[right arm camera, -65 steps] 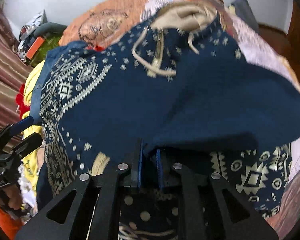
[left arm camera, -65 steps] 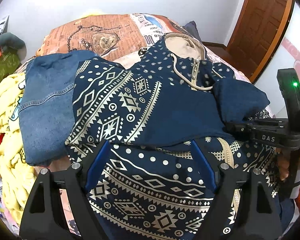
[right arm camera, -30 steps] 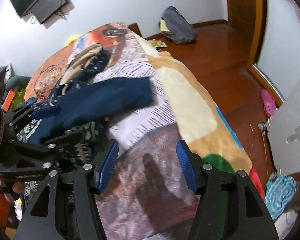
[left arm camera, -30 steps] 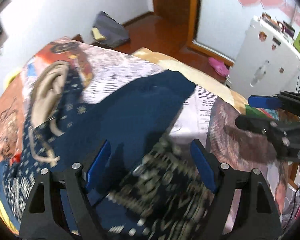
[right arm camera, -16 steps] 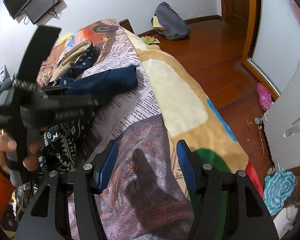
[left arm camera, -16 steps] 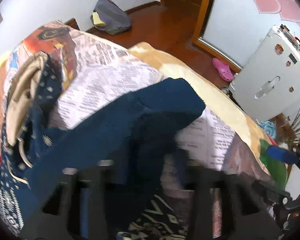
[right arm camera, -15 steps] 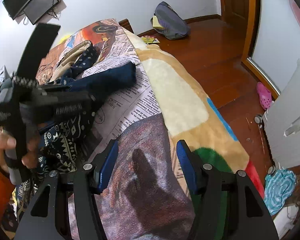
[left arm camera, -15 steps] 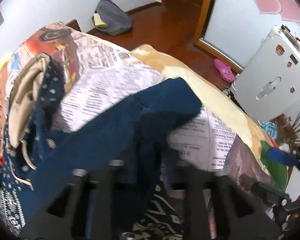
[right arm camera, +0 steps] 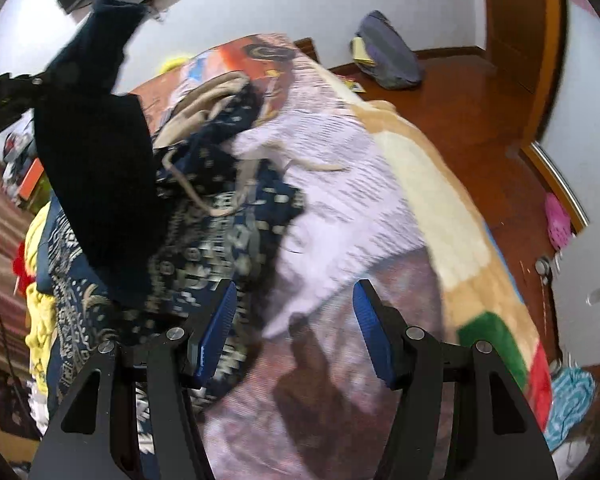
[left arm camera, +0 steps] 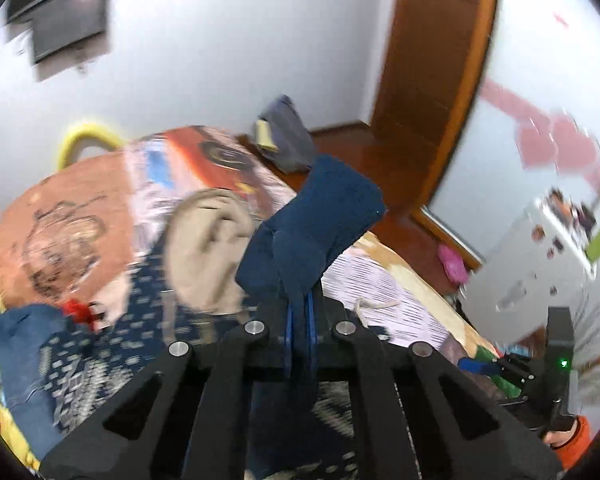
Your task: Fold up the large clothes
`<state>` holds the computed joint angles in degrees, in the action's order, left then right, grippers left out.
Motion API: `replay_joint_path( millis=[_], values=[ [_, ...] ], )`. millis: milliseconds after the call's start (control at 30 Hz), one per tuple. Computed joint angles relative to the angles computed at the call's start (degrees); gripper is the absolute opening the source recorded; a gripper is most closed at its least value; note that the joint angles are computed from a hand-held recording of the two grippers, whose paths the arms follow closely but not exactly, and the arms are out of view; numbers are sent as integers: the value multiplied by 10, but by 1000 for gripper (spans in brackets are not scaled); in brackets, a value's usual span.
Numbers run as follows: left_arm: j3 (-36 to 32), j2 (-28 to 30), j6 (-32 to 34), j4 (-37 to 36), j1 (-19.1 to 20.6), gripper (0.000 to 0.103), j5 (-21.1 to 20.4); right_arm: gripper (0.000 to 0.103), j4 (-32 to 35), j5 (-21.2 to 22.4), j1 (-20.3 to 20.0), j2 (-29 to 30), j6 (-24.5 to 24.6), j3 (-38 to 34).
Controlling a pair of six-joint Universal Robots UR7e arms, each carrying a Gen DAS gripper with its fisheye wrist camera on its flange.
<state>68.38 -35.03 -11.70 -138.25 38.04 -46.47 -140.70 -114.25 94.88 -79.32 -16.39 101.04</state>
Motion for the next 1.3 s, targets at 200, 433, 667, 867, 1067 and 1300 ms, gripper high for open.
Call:
replay_joint_path(
  millis=[200,433,667,867,1067,1300],
  values=[
    [99,-85,-46,2,18,5,55,57,8,-13,19,24,-1,-2],
    [196,-151,-128,57,63,5,90,62,34,-35,36,32,-20,7],
    [279,-201,-197,41,100,6,55,63,39,-96,39,60,-23,7],
    [318,-223,-233,72,92,24,96,63,20,-107,34,67,-21,9],
    [357,-263,-267,117,92,30,97,63,13,-115,33,65,-22,11],
    [360,-277,-328,245,77,48,93,63,46,-108,34,46,-14,8]
  ],
)
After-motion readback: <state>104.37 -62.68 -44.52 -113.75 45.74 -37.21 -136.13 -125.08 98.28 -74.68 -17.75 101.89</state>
